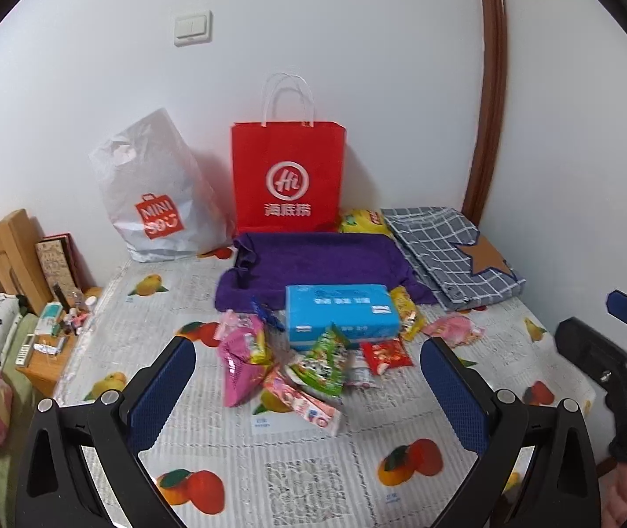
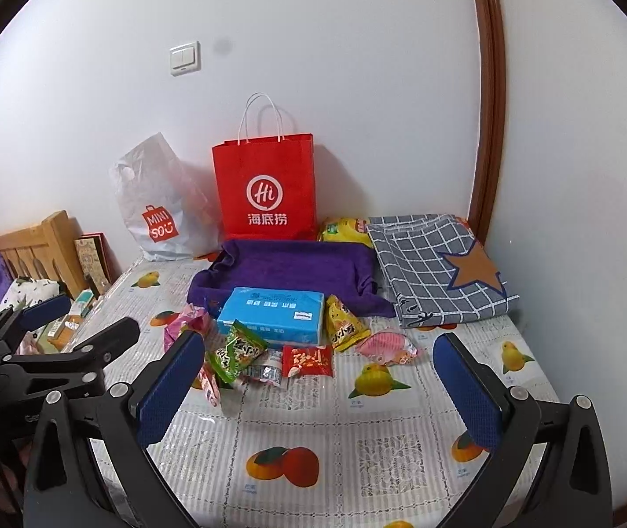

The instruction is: Organize snacks

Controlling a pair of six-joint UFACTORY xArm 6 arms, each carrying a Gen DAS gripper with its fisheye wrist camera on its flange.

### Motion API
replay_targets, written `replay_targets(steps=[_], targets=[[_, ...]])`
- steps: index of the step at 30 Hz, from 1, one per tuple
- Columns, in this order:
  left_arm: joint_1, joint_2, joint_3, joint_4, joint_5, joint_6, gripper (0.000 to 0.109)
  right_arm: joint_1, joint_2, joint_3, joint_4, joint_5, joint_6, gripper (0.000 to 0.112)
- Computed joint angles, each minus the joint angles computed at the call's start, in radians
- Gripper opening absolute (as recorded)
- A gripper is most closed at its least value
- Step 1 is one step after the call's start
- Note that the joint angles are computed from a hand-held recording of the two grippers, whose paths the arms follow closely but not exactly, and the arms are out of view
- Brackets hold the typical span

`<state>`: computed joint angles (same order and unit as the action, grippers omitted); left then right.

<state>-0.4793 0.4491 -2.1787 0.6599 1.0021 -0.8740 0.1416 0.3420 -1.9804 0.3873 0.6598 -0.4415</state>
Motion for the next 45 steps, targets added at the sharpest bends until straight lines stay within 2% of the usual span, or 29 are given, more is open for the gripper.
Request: replay_targets(steps=[4,7,9,18,22,24,27,29,32,36,39,42,45], targets=[[-0.011,-0.004,0.006,0.032,-0.019,0.005,0.103,0.009,0.006,0.003,-0.057,-0.015,0.015,0.103],[-0.017,-0.015,0.021,0.067,-0.014,-0.022,0.102,-0.001,0.041,-0.056,-0.020,0.061,-0.002,0.103],[-0.014,-0.031,0.046,0.072,-0.032,-0.030,0.102,-0.003,0.050,-0.064,-0.018,0.067,0.007,0.103],[-0.002,-0.027,0.040,0.048,0.017,-0.034,0.102,0.011,0.014,0.016,-0.090,-0.045,0.040,0.103],[0.005,-0.038,0.057,0.046,0.017,-0.045,0.102,0.016,0.006,0.053,-0.230,-0.134,0.186,0.103],[0.005,-0.038,0.059,0.046,0.021,-0.049,0.102,0.016,0.011,0.051,-0.270,-0.140,0.217,0.103],[0.008,-0.048,0.076,0.042,0.009,-0.054,0.102,0.011,0.028,0.018,-0.205,-0.106,0.163,0.103],[0.010,-0.056,0.090,0.042,-0.002,-0.059,0.102,0.009,0.021,0.033,-0.151,-0.123,0.124,0.103],[0.015,-0.071,0.119,0.038,-0.032,-0.069,0.102,0.012,0.000,0.073,-0.164,-0.161,0.118,0.103],[0.019,-0.085,0.142,0.036,-0.064,-0.076,0.102,0.007,0.015,0.036,-0.168,-0.103,0.139,0.103],[0.018,-0.096,0.157,0.055,-0.070,-0.087,0.102,-0.004,0.015,0.040,-0.049,-0.090,0.076,0.103],[0.016,-0.101,0.168,0.073,-0.081,-0.089,0.102,-0.025,0.035,0.004,0.083,-0.020,0.019,0.103],[0.015,-0.098,0.162,0.083,-0.076,-0.090,0.102,-0.038,0.048,-0.017,0.122,0.010,0.030,0.103]])
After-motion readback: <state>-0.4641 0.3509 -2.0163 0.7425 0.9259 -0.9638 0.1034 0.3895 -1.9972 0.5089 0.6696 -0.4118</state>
